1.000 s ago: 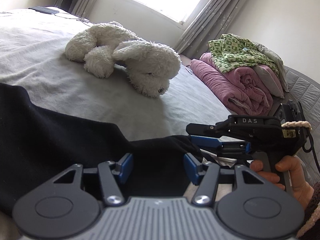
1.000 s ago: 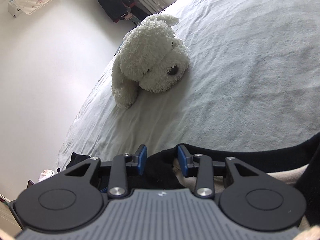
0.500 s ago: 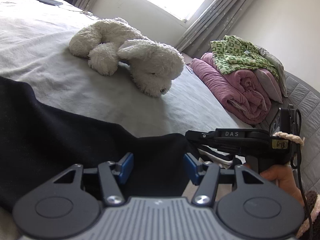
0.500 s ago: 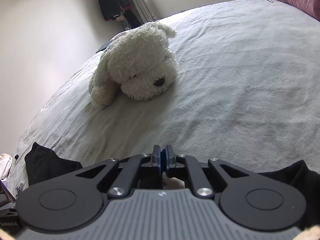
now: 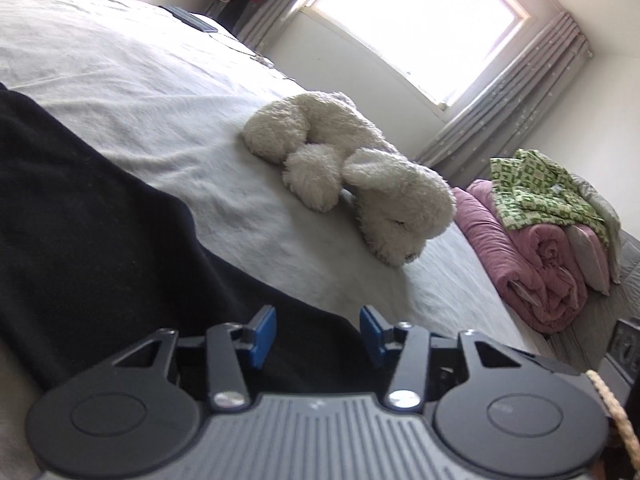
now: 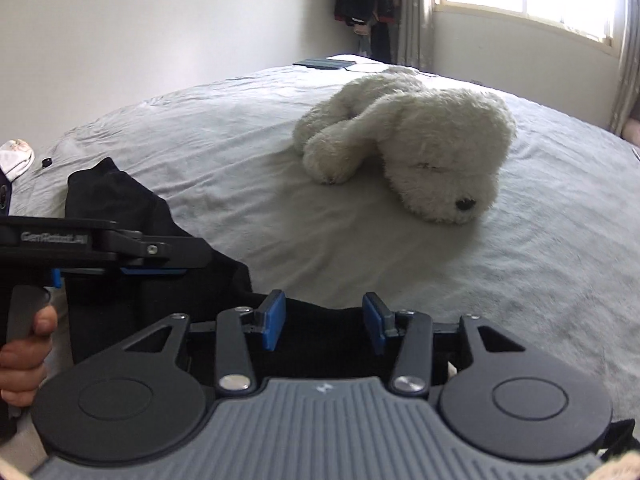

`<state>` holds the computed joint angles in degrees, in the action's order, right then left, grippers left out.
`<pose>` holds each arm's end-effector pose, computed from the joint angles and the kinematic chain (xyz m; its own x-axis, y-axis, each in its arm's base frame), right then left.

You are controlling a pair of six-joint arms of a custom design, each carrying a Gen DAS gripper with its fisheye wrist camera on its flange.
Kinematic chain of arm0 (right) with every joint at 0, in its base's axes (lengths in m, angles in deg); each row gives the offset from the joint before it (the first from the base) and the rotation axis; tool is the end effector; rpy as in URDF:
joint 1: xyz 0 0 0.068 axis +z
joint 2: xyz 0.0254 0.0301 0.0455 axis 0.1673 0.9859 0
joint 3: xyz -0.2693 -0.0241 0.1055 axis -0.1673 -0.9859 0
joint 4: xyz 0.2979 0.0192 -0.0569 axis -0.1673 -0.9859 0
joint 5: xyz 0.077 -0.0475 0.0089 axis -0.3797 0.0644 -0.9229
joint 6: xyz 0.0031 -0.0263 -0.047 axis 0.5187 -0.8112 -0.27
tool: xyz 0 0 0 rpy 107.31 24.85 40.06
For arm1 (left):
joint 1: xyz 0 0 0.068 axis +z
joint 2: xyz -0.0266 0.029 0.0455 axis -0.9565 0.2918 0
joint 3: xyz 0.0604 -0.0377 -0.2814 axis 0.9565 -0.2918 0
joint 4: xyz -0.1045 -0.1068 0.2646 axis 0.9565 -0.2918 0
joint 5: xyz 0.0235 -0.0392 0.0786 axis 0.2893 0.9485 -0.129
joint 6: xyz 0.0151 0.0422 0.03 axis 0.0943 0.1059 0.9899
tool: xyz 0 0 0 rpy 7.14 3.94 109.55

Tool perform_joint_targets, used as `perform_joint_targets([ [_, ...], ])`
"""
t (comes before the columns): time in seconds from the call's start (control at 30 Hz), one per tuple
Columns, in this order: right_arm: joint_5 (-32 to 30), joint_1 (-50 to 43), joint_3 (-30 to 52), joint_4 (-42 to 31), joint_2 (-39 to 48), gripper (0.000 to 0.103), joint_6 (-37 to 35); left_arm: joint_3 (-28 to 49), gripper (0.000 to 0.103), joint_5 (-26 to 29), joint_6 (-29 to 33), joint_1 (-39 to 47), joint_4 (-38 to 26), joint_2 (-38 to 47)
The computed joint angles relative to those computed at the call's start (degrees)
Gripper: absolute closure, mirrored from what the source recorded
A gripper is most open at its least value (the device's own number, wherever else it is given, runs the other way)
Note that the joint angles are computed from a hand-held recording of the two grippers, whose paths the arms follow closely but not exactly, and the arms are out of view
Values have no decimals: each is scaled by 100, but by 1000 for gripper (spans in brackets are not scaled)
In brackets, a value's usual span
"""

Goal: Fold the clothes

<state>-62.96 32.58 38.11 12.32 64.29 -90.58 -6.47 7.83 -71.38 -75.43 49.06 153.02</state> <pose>0.2942 0.1361 0.1514 -0.4377 -0.3632 -0.8225 -0.6795 0.7327 0.0380 0.2215 -0.0162 0.1204 -0.5046 -0.5404 -0.6733 -0.0922 0.8091 -0.5804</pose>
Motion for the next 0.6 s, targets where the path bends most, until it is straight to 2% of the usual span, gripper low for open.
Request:
perform_joint_targets([
  [0.03,-69,26,-47,-21,-77,74,-14,2,66,-21,-19,16,-2,4],
  [0.17,-249,196,-165,-307,-369,83,-106,-12,66,125,-79,184,67,39],
  [0.23,32,379,-53,-392,-175,85,-143,-20,65,131,-69,187,84,50],
  [0.27,329,505,52,-393,21,92,-182,-22,65,120,-56,177,85,50],
  [0.33,699,664,169,-150,349,93,-251,-35,64,132,-48,182,87,46],
  [0.6,1094,765,509,298,860,93,-17,-51,62,281,-127,265,176,92],
])
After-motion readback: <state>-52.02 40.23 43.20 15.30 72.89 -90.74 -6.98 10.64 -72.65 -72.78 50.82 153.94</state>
